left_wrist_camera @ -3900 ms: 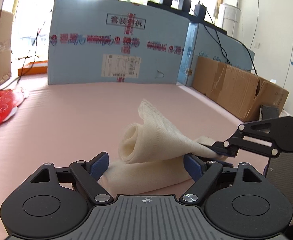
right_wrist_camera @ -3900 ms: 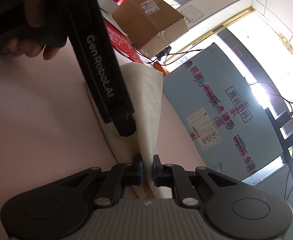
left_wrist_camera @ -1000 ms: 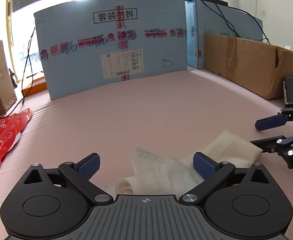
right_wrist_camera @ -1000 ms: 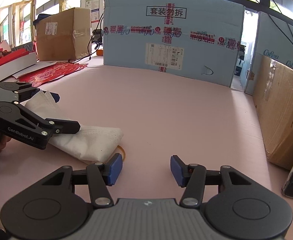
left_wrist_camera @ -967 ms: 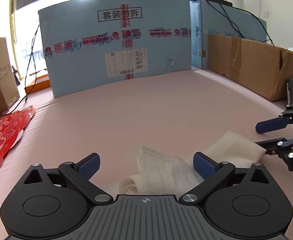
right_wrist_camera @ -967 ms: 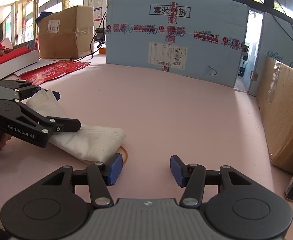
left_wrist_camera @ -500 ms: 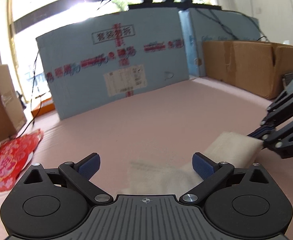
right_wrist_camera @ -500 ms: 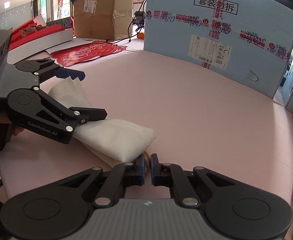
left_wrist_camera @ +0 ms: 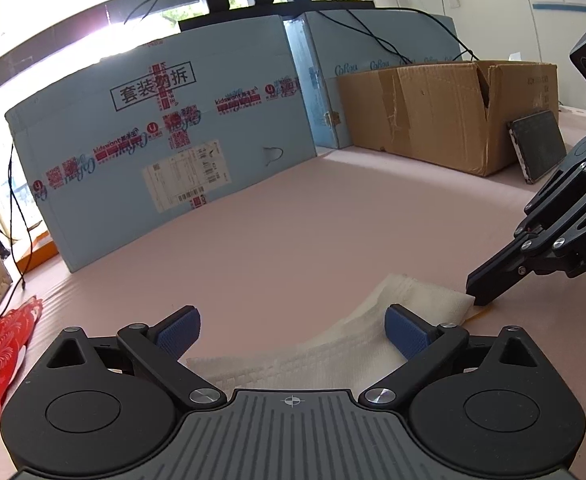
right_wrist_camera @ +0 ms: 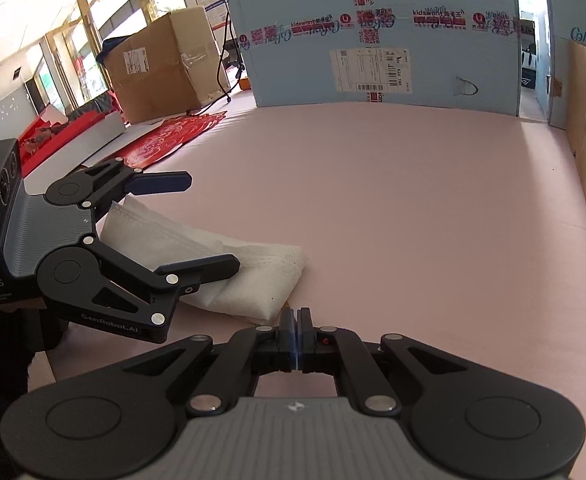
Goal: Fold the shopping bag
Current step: 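Grasp the yellow rubber band with the right tool while the left tool holds the bundle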
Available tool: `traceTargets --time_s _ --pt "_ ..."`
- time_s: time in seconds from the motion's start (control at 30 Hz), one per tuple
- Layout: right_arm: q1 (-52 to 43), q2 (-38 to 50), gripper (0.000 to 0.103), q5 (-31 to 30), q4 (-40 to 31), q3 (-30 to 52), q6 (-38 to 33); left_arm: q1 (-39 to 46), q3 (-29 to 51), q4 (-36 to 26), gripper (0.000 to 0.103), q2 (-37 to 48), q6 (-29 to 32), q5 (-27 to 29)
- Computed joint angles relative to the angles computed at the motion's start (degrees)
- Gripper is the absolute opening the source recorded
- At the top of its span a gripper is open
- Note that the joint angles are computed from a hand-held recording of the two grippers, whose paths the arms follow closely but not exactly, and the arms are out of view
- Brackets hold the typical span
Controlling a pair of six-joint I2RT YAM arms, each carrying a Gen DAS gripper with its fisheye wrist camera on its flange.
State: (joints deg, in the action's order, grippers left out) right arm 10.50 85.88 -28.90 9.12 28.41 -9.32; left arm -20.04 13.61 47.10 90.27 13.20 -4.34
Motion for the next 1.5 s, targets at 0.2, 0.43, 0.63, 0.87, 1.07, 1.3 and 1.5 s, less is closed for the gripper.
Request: traceTargets --time_s 0.2,0.43,0.63,0.87,1.07,1.3,1.5 --pt "5.7 -1.8 0.019 11.0 2.2 -1.5 -2.7 0.3 -0.6 0.9 0.1 0.3 -1.1 0.2" --pt "6.9 -0.9 0.037 12.1 0.6 0.6 -2.0 3.8 2.0 -3.0 0.101 1.9 -6.2 0.7" --pt "4.1 -1.3 0.038 7.6 -1.9 2.0 -2.3 5.3 4.1 -6.1 0.101 3.1 -8.9 -0.6" --pt "10.3 1.9 0.035 14.4 0.0 2.6 -6.3 4.2 3.2 -4.9 0.101 2.6 -8.4 -2.2" --pt "13.2 2.0 0.007 16.4 2.2 1.9 -7.3 5.2 -4.7 9.9 0.1 0.1 -2.5 7.2" --pt "9.3 -0.3 0.001 9.8 0.2 1.1 -1.4 5.6 0.0 -0.5 0.1 -0.5 -4.4 6.4" --pt "3.1 -4.5 0.001 6.2 -2.7 -1.6 1.1 7.2 1.8 -3.8 0.1 -0.3 -5.9 7.9"
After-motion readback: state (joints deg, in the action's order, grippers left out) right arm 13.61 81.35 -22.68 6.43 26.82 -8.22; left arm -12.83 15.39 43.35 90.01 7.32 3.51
